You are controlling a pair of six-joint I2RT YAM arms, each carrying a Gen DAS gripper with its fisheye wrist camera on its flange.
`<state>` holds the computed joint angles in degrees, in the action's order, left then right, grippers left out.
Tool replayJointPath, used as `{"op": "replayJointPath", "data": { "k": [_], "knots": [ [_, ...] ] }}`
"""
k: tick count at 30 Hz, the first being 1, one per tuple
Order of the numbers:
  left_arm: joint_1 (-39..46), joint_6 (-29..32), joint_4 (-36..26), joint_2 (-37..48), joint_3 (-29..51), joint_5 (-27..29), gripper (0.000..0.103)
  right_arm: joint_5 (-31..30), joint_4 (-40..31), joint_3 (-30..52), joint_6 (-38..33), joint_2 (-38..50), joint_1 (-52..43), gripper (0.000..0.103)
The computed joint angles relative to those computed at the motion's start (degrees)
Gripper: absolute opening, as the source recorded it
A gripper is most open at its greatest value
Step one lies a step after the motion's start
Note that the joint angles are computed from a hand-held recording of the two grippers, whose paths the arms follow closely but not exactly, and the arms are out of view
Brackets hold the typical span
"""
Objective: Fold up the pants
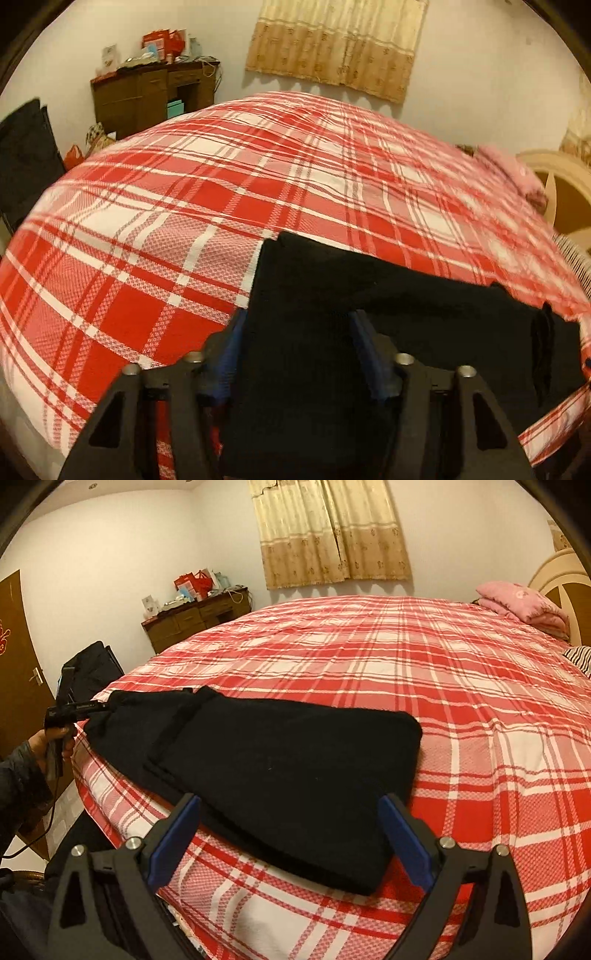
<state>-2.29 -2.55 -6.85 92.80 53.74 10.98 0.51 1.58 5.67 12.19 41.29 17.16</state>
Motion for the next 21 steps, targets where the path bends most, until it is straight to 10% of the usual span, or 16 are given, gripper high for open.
{"op": "replayJointPath", "data": {
  "k": [1, 7, 21],
  "knots": [
    [0.8, 0.2, -1.2, 0.3, 0.8, 3.4, 0.021, 0.2, 0.0, 0.0, 0.0, 0.0, 0.3, 0.098],
    [3.4, -6.2, -1.7, -5.2, -1.0, 12.6, 0.021, 1.6, -0.4, -0.4, -0.1, -1.2, 1.7, 0.098],
    [-5.5, -11.7, -5.7, -16.1, -0.8, 13.7, 0.021, 0.8, -0.4, 0.2, 0.6, 0.8, -2.8, 0.098]
  ]
}}
